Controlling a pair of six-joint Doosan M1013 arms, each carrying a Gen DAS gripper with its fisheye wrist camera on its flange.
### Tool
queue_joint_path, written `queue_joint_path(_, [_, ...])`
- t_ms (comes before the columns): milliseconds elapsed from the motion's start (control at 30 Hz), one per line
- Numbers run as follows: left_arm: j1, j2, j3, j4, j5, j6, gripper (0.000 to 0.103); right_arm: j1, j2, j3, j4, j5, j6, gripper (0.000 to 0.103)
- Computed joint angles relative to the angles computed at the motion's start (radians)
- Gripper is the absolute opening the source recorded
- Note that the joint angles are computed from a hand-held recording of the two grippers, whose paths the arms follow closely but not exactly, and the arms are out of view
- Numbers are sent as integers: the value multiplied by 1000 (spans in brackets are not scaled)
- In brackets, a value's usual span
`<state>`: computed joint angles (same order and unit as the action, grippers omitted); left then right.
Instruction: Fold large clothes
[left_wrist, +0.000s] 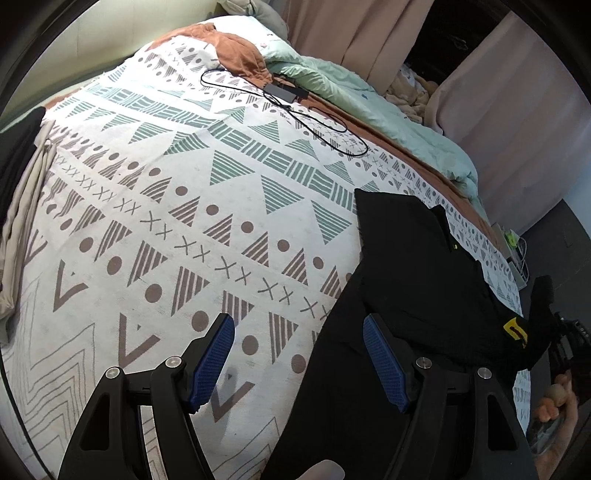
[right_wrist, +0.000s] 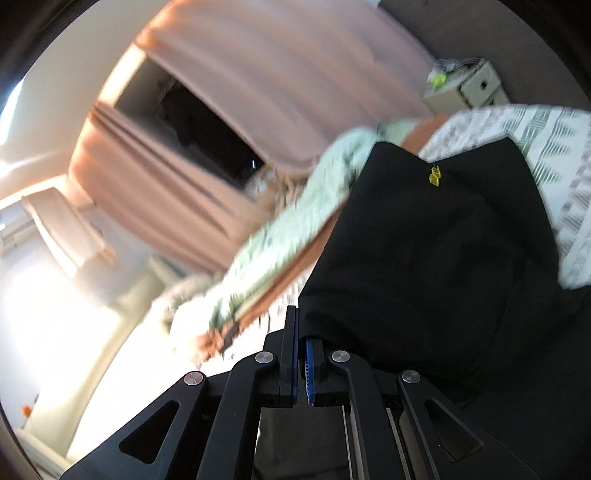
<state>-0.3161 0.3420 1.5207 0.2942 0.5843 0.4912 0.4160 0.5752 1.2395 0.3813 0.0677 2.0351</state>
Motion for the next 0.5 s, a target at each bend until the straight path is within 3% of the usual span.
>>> queue_joint_path(100, [5, -6, 5, 2, -8, -5, 73, 7, 63, -101, -83, 172, 46, 4])
queue_joint_path(233, [8, -6, 4, -7, -13, -7, 73, 13, 142, -229, -95, 417, 15, 5])
queue_joint_path(433, [2, -4, -1, -25, -27, 15, 73, 25, 207, -347, -57, 617, -81, 8])
queue_joint_path(467, [-1, -3, -3, -19, -24, 15, 73, 23, 209, -352, -32, 631, -97, 11])
queue_joint_path(500, [-4, -3, -5, -11, -22, 13, 73, 24, 211, -355, -1, 628, -113, 26])
